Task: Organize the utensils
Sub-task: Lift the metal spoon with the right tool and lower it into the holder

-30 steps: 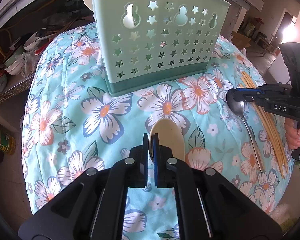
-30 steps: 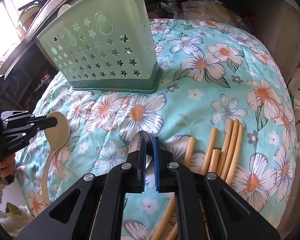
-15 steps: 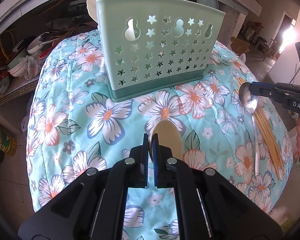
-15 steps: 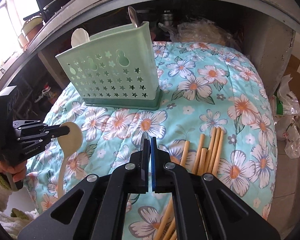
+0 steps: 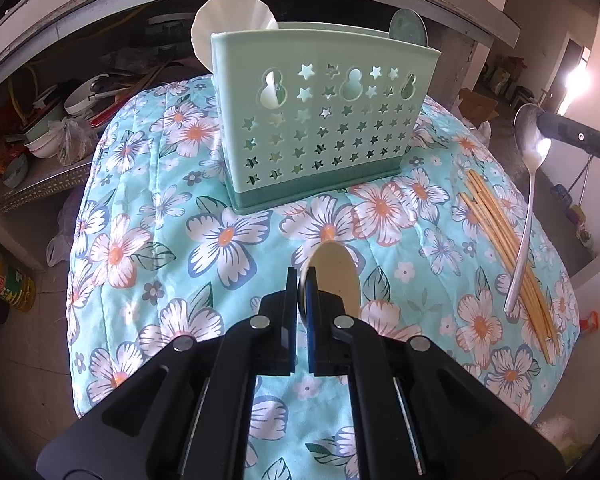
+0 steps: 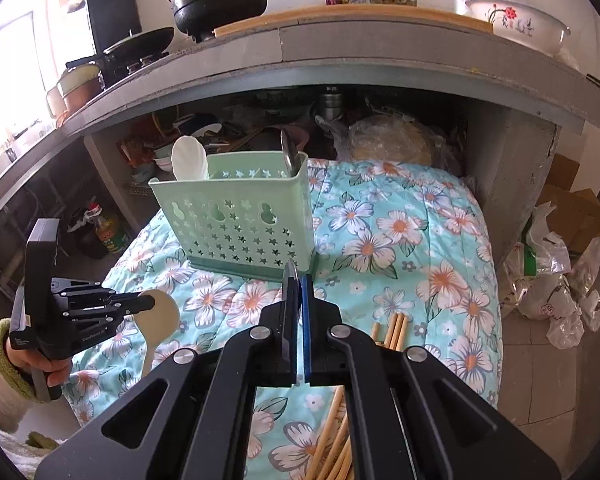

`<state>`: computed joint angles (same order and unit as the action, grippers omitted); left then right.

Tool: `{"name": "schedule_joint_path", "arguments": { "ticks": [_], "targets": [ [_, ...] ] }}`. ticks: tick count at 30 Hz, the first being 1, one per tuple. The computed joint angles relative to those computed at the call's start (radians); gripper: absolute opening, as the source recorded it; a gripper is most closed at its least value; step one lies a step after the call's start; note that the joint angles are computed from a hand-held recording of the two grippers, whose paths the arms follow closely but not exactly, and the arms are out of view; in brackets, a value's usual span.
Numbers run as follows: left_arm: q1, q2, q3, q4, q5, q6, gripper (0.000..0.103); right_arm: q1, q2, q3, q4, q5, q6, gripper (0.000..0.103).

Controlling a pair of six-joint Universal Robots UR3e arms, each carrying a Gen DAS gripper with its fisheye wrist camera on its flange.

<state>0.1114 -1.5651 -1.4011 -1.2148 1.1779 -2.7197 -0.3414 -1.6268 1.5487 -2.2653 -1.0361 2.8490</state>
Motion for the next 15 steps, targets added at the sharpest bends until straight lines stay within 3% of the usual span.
{"name": "schedule_joint_path", "arguments": {
  "ticks": [15],
  "targets": [
    [0.071, 0.079, -0.058, 0.007, -0.065, 0.008, 0.003, 0.019, 0.010, -0.201, 0.002, 0.002, 0.054, 0.002]
  ]
}}
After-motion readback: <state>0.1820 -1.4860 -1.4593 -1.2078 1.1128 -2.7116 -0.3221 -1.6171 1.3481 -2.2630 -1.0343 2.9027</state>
